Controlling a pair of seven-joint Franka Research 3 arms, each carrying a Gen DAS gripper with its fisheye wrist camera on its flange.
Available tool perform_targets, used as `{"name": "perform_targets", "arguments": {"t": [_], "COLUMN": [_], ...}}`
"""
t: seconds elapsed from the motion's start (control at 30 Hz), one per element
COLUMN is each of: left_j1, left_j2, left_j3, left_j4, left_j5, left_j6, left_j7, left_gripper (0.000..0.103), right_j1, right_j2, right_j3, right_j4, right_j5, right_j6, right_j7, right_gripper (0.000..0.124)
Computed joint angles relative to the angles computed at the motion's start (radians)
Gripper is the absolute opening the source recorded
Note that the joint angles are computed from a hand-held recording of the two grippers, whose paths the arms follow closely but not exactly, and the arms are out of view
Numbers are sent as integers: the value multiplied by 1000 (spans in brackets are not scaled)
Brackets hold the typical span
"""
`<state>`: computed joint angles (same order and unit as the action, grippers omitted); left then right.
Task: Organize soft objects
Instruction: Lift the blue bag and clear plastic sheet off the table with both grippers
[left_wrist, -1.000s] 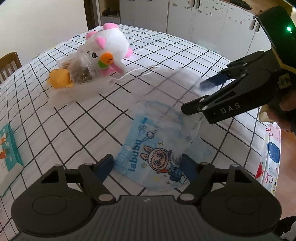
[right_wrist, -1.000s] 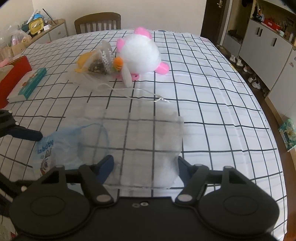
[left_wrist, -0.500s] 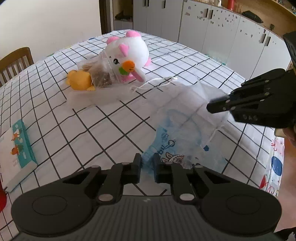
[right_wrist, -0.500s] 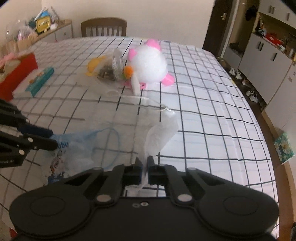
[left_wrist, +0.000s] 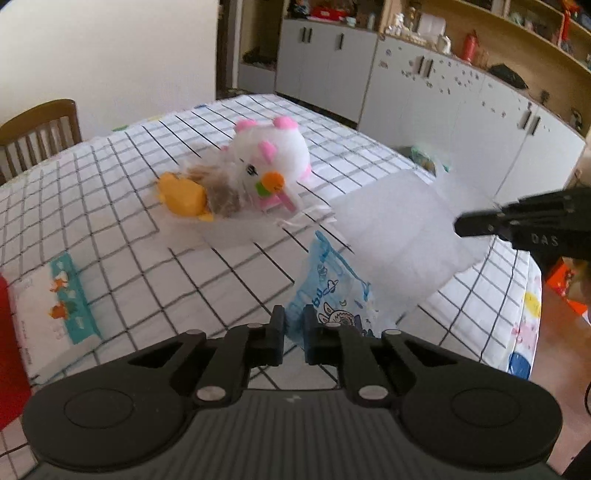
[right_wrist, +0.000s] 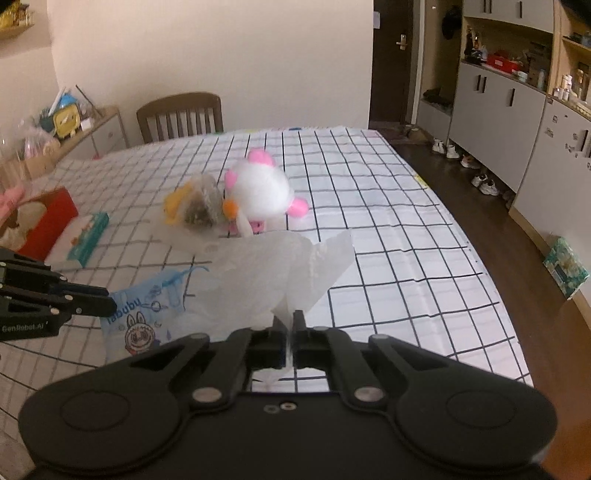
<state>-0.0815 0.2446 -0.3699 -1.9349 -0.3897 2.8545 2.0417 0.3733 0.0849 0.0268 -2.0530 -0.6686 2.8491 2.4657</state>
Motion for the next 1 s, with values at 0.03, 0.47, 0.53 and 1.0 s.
{"name": "perform_targets", "arguments": {"t": [0.03,0.47,0.53,1.0], "left_j1": [6,33,41,21], "left_j2": [-5,-88,-101,-64], "left_j3": [-2,45,51,94], "left_j4": [1,-35,-44,-2], "left_j5": [-9,-112,-143,-165], "left_j6": [-1,52,62,-126], "left_j7": [3,-2,19,96], "left_gripper": [9,7,7,10], "right_j1": [0,10,18,88], "right_j2": [-4,-9,6,29], "right_j3": [1,32,34,-1], "right_j4": [-1,45,64,109], "right_j5": [5,89,124,67], "right_j6": [3,40,50,-14], "right_j7": [-1,-62,-87,-29], "right_gripper": [2,1,1,1]}}
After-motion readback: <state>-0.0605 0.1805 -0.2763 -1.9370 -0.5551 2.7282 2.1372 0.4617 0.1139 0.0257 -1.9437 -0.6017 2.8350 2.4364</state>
